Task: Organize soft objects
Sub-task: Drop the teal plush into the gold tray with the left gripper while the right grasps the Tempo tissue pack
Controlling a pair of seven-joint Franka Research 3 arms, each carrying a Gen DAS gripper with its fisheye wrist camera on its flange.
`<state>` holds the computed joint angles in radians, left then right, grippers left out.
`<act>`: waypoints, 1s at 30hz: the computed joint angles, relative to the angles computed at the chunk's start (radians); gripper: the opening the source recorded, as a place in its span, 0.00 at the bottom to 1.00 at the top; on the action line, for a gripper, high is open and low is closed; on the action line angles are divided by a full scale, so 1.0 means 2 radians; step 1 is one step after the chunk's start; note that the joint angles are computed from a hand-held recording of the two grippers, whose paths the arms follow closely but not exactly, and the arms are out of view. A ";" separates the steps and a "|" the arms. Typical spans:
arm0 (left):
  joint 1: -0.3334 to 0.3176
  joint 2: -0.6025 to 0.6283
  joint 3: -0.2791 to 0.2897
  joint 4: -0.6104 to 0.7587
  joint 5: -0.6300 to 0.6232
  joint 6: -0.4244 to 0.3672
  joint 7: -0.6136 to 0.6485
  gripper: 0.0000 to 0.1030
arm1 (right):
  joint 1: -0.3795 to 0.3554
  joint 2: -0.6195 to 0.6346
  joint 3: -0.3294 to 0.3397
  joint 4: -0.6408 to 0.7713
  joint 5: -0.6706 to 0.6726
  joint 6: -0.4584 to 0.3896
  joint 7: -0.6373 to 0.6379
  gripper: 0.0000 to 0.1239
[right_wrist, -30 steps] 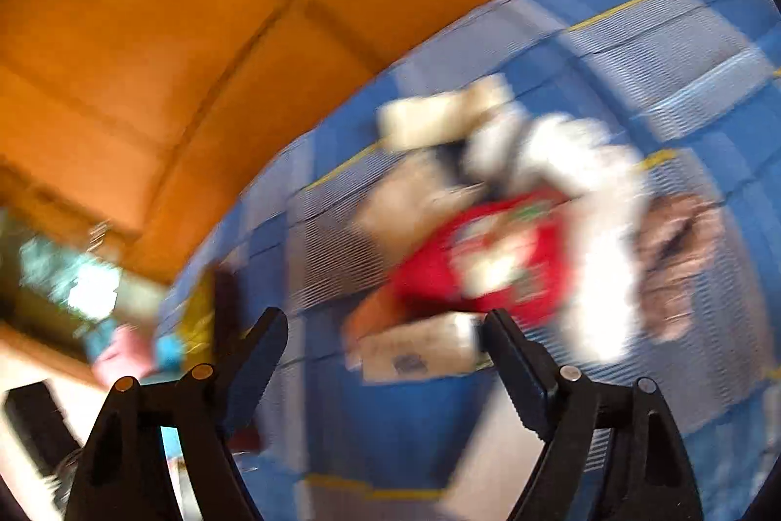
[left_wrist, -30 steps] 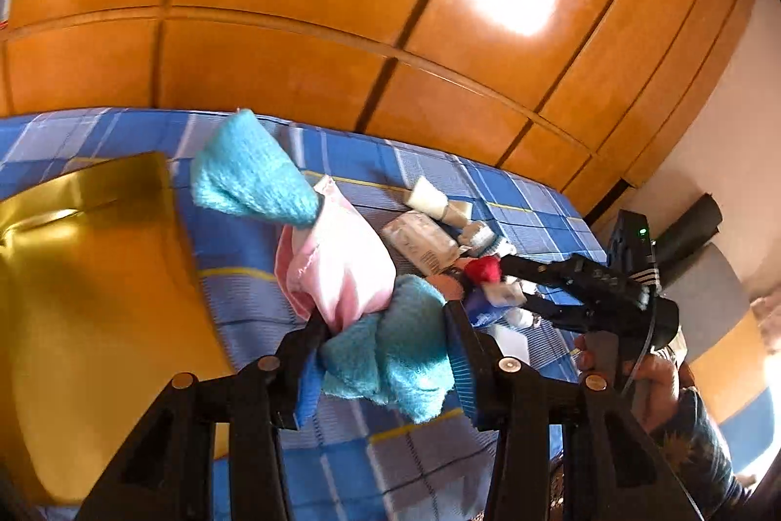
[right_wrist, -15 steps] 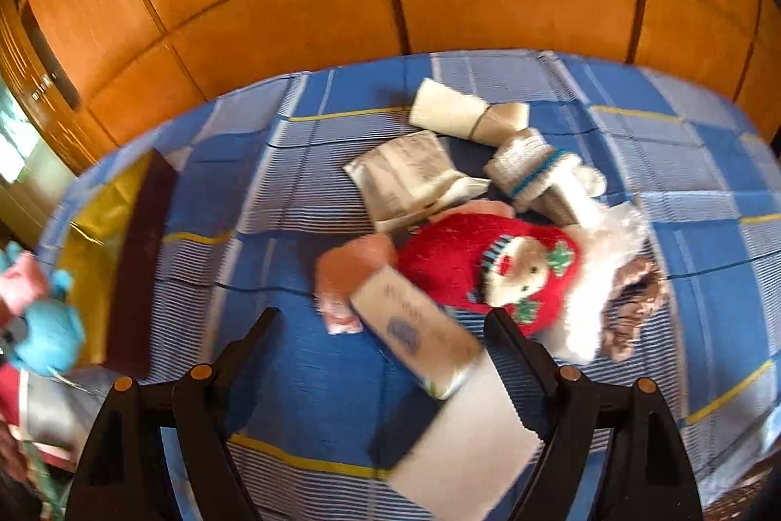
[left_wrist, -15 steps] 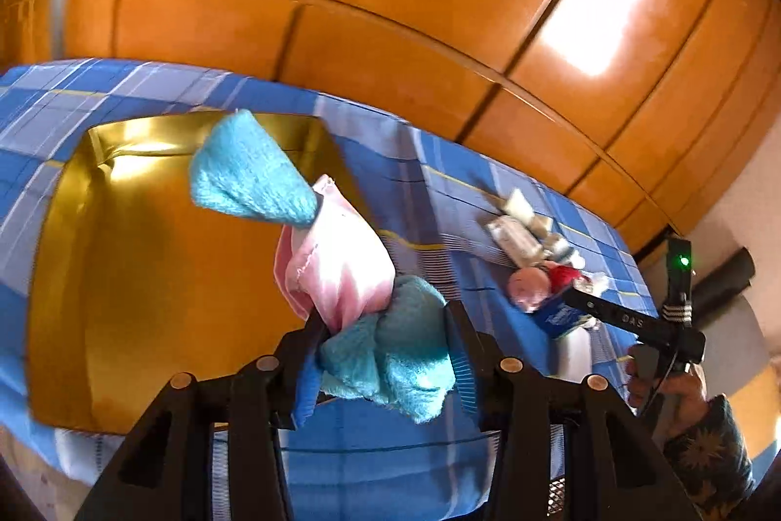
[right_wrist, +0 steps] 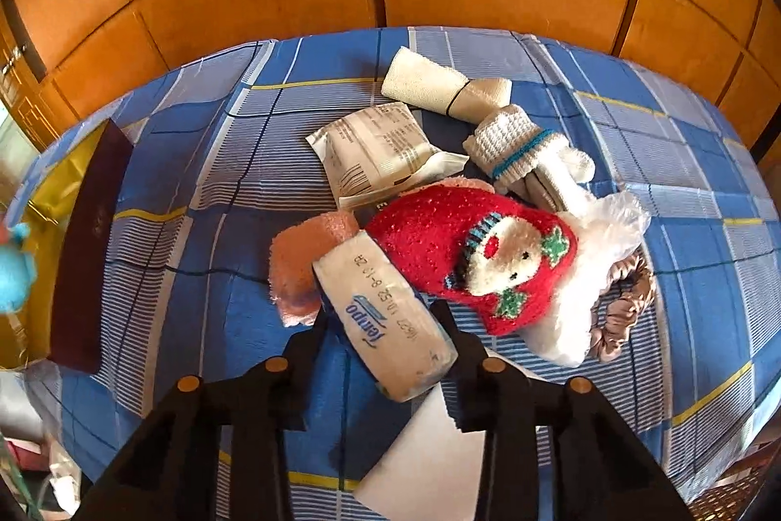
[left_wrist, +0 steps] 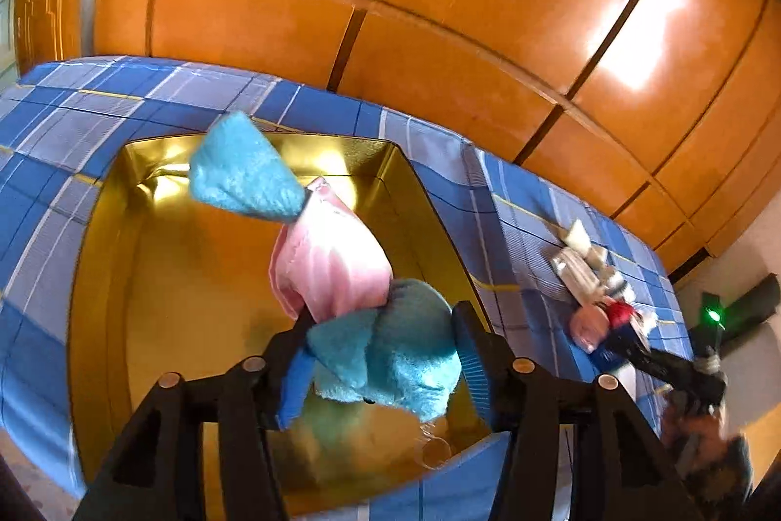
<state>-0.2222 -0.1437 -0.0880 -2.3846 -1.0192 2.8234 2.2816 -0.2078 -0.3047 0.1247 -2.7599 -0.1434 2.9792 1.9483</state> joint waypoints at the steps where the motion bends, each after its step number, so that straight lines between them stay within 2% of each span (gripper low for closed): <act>1: 0.001 0.013 -0.002 0.011 0.007 0.002 -0.005 0.58 | 0.006 -0.005 -0.003 -0.001 0.006 -0.003 -0.001 0.30; 5: 0.014 0.064 -0.024 0.057 0.075 0.024 -0.069 0.73 | -0.003 -0.006 0.007 -0.004 0.001 0.002 0.007 0.30; 7: 0.021 0.074 -0.034 0.056 0.173 0.064 -0.156 0.76 | -0.002 -0.007 0.007 -0.004 -0.001 -0.001 0.006 0.29; 10: 0.029 0.064 -0.042 0.038 0.264 0.092 -0.239 0.80 | -0.010 -0.006 0.016 -0.002 -0.015 -0.001 0.012 0.29; 12: 0.040 0.047 -0.046 0.010 0.383 0.115 -0.339 0.84 | -0.011 -0.005 0.017 -0.001 -0.021 -0.001 0.014 0.29; 14: 0.050 0.029 -0.052 -0.016 0.450 0.134 -0.403 0.90 | -0.008 -0.001 0.012 0.001 -0.021 0.000 0.012 0.29; 16: 0.095 0.004 -0.088 -0.043 0.550 0.144 -0.501 0.97 | 0.000 -0.002 0.006 0.001 -0.016 -0.002 0.006 0.29; 19: 0.123 -0.027 -0.112 -0.075 0.607 0.159 -0.566 0.98 | 0.010 -0.001 -0.005 0.000 -0.004 -0.001 -0.003 0.29; 21: 0.138 -0.046 -0.126 -0.091 0.631 0.161 -0.597 0.98 | 0.004 -0.002 0.001 0.000 -0.007 0.000 0.000 0.28; 24: 0.124 -0.065 -0.113 -0.110 0.642 0.161 -0.618 1.00 | -0.019 -0.005 0.024 -0.001 -0.032 0.000 0.020 0.28; 26: 0.101 -0.075 -0.090 -0.121 0.643 0.162 -0.622 1.00 | -0.029 -0.008 0.034 -0.003 -0.046 0.005 0.032 0.27; 29: 0.109 -0.089 -0.093 -0.134 0.664 0.162 -0.648 1.00 | -0.040 -0.018 0.044 -0.012 -0.058 0.024 0.045 0.25; 30: 0.121 -0.095 -0.103 -0.137 0.675 0.161 -0.660 1.00 | -0.041 -0.020 0.044 -0.014 -0.056 0.028 0.044 0.25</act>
